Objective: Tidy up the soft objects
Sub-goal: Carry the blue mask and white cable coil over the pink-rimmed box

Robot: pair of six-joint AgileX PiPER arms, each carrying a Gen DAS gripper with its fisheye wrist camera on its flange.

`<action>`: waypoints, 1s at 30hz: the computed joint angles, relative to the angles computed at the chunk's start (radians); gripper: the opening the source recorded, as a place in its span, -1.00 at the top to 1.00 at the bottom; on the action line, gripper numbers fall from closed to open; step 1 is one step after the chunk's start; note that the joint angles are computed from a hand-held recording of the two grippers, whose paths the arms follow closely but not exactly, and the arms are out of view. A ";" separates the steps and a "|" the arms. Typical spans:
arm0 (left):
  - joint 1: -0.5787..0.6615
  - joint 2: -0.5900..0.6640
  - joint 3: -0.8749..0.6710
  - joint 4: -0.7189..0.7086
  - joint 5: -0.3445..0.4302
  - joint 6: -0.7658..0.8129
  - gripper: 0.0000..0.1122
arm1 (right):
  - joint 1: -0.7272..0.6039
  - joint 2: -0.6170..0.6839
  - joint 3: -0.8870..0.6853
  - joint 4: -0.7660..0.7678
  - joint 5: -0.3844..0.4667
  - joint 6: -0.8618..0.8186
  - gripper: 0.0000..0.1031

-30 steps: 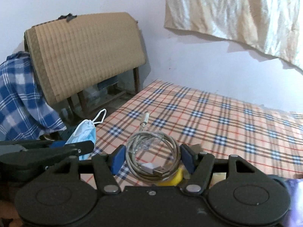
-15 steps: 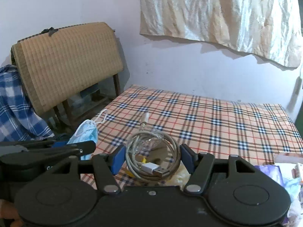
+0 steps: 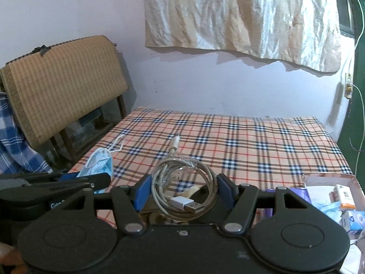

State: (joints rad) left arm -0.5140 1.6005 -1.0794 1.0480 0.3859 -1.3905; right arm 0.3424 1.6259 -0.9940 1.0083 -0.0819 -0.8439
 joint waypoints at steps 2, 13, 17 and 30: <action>-0.013 0.008 -0.008 0.005 0.003 -0.005 0.52 | -0.010 -0.008 0.011 -0.067 0.004 0.069 -0.45; -0.058 0.053 -0.058 -0.026 0.004 0.024 0.52 | -0.080 -0.041 0.072 -0.598 0.004 0.599 -0.45; -0.075 0.070 -0.076 -0.030 0.004 0.029 0.52 | -0.105 -0.048 0.088 -0.776 0.003 0.776 -0.45; -0.116 0.120 -0.142 -0.083 0.004 0.082 0.52 | -0.180 -0.074 0.117 -1.231 -0.001 1.220 -0.45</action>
